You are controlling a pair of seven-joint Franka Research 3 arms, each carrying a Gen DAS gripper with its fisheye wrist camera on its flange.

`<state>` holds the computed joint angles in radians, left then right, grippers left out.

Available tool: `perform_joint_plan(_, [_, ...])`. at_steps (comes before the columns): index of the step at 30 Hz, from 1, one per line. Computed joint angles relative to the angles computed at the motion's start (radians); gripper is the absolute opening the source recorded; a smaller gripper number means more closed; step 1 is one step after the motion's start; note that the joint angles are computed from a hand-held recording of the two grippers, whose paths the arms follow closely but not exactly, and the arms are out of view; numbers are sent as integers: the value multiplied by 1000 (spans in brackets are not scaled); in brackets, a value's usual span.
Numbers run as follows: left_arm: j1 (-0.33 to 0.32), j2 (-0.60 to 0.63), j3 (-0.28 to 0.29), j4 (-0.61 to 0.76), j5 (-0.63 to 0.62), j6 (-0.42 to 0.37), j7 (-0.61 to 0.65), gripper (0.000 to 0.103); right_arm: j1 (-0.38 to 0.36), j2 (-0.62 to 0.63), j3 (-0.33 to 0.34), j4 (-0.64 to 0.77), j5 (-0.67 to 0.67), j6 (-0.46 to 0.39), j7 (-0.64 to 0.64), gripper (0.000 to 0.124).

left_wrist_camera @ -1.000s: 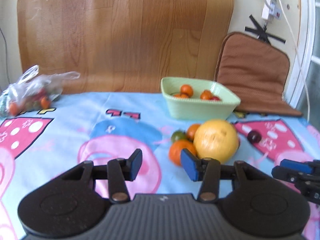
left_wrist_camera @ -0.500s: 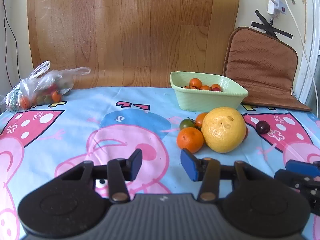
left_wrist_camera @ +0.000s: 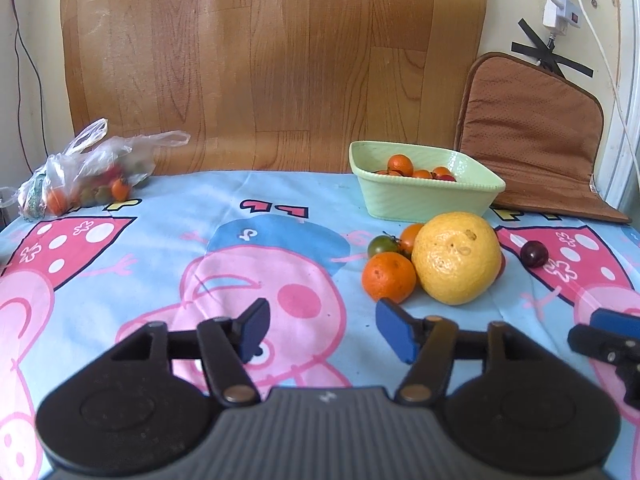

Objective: Organize fruits

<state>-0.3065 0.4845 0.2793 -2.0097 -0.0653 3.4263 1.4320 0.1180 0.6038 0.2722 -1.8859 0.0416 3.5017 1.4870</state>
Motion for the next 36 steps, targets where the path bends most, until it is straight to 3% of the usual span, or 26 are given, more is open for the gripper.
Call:
perform_joint_plan(1, [8, -7, -8, -6, 2, 7, -4, 76, 27, -4, -26, -7, 25, 31, -3, 42])
perform_joint_plan(2, [14, -14, -17, -15, 4, 23, -5, 99, 29, -3, -27, -12, 31, 66, 4, 71])
perform_joint_plan(4, [-25, -22, 12, -31, -35, 63, 20, 103, 23, 9, -21, -24, 21, 171, 30, 103])
perform_joint_plan(5, [-48, -25, 28, -34, -61, 72, 46, 103, 43, 10, -41, -24, 32, 203, 30, 103])
perform_joint_plan(8, [-78, -39, 38, -35, -108, 71, 114, 103, 92, -23, -93, 1, 71, 77, -5, 103])
perform_joint_plan(10, [-119, -41, 64, -34, -164, 74, 163, 103, 117, -29, -116, 3, 112, 83, -12, 103])
perform_joint_plan(11, [-163, -37, 100, -29, -213, 67, 197, 103, 130, -29, -127, -1, 134, 104, -17, 103])
perform_joint_plan(14, [-370, 18, 291, 5, -401, 28, 302, 103, 156, -37, -149, -6, 183, 116, -33, 103])
perform_joint_plan(16, [-457, 57, 381, 22, -463, 12, 323, 103, 152, -43, -145, -8, 193, 112, -32, 103])
perform_joint_plan(17, [-470, 64, 395, 25, -468, 9, 320, 103, 143, -45, -136, -13, 189, 115, -25, 103])
perform_joint_plan(22, [-433, 34, 358, 20, -425, 0, 282, 103, 155, -56, -147, -26, 210, 126, -29, 103])
perform_joint_plan(27, [-505, 60, 439, 24, -422, -30, 250, 103, 159, -66, -150, -41, 226, 139, -34, 103])
perform_joint_plan(36, [-483, 33, 428, 14, -294, -82, 148, 103, 149, -73, -145, -54, 214, 146, -24, 103])
